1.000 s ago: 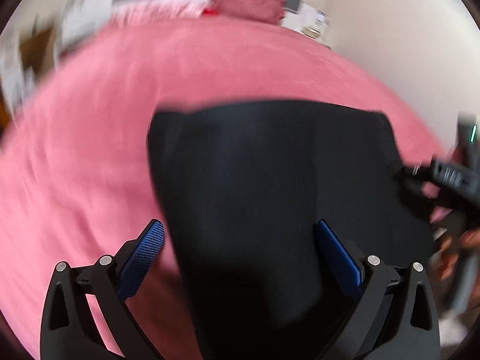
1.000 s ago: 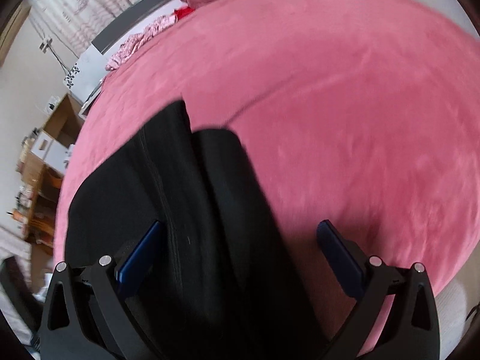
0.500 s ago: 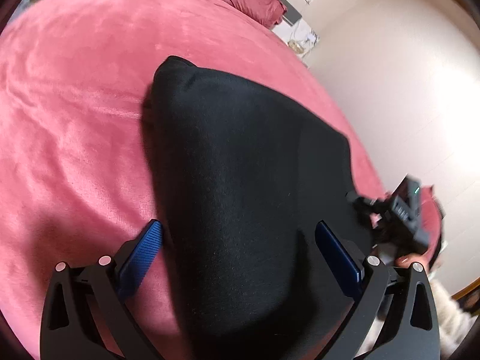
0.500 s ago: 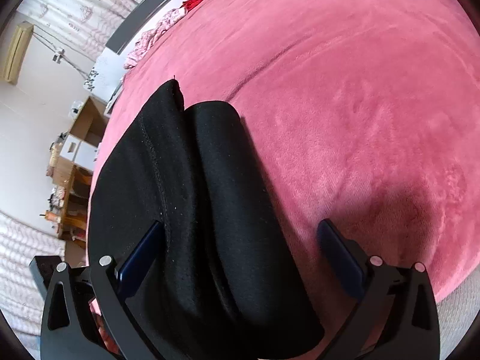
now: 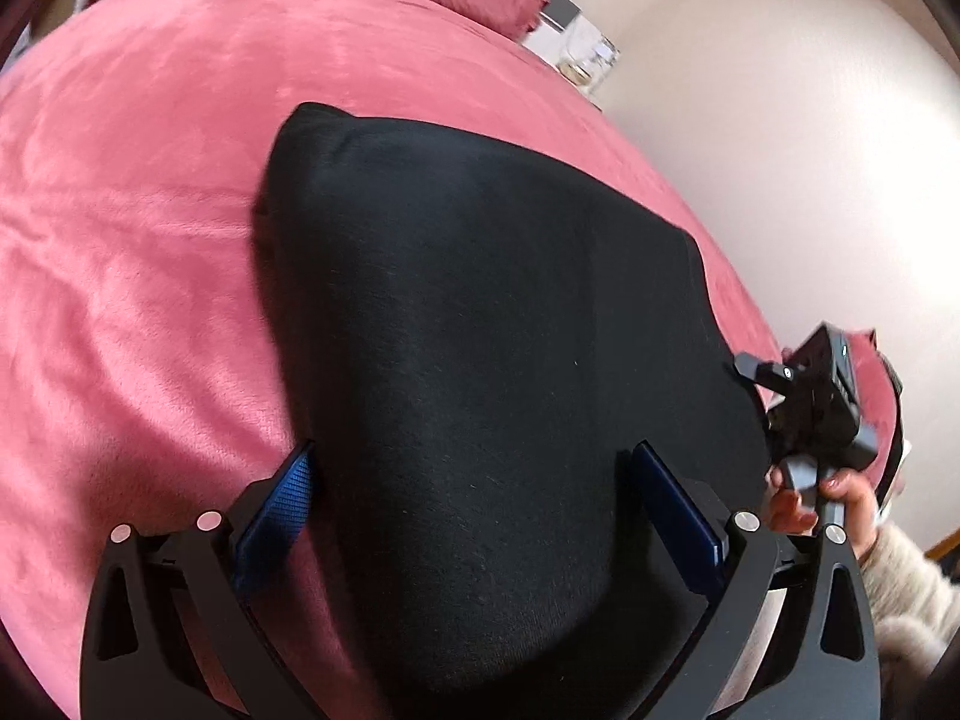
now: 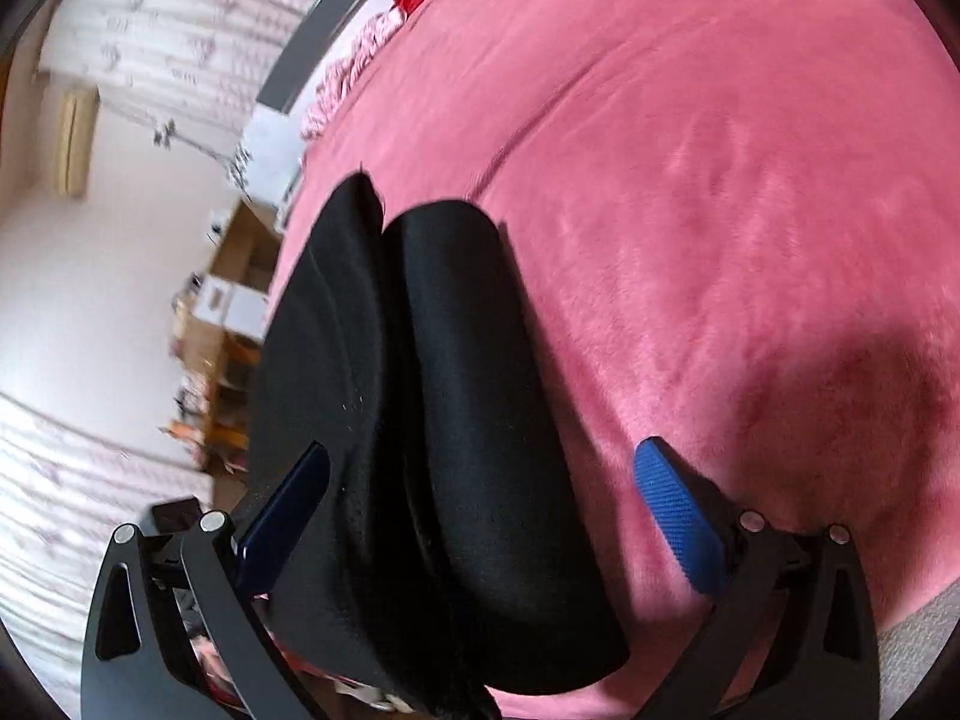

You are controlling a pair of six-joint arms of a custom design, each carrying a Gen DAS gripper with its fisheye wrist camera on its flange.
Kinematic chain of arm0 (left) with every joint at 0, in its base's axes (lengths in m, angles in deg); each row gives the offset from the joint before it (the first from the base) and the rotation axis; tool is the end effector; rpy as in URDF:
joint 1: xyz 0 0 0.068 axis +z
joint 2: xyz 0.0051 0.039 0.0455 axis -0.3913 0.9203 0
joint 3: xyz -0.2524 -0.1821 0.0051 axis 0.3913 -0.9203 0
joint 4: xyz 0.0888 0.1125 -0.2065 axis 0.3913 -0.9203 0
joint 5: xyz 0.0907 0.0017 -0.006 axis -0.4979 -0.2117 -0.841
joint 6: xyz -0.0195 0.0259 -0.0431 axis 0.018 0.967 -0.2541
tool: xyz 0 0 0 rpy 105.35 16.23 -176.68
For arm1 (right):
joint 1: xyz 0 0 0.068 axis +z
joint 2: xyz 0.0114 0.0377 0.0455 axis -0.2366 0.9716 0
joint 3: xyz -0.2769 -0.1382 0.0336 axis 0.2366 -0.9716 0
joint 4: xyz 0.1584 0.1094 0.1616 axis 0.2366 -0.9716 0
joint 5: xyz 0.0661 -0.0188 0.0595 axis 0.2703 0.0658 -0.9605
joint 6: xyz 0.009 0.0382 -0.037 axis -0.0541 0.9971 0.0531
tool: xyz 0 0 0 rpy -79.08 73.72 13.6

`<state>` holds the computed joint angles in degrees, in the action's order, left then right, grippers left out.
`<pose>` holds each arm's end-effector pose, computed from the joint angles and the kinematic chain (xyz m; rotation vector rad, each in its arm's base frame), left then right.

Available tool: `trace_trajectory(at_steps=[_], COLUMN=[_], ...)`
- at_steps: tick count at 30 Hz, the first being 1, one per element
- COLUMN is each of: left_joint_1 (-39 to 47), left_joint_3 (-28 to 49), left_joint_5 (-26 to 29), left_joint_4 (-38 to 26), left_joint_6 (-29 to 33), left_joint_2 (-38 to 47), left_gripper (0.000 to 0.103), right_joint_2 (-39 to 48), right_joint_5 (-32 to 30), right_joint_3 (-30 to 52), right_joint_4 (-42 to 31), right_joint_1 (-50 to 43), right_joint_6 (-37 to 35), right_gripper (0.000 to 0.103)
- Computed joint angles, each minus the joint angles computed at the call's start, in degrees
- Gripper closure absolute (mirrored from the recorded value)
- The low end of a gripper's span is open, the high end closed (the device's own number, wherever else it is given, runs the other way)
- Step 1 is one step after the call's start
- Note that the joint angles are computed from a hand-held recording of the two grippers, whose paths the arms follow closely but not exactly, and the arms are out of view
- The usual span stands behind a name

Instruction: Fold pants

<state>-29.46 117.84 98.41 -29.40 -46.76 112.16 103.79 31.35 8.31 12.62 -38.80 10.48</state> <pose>0.3369 -0.0593 0.1140 0.3164 2.4709 -0.8751 0.2892 -0.1064 0.1142 0.5360 2.4111 1.0120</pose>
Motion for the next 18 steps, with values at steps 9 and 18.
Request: trace_trajectory(at_steps=[9, 18], left_joint_1=[-0.07, 0.13], left_joint_3=[2.05, 2.77], left_joint_5=[4.39, 3.54], left_joint_4=[-6.77, -6.63], left_joint_6=[3.62, 0.52], left_joint_2=[0.30, -0.06], left_gripper=[0.003, 0.035], right_joint_2=[0.01, -1.85], right_joint_5=[-0.74, 5.59], right_joint_3=[2.09, 2.03], right_joint_4=[-7.34, -7.50], right_joint_1=[1.48, 4.33], right_joint_6=[-6.32, -7.11], right_gripper=[0.002, 0.024])
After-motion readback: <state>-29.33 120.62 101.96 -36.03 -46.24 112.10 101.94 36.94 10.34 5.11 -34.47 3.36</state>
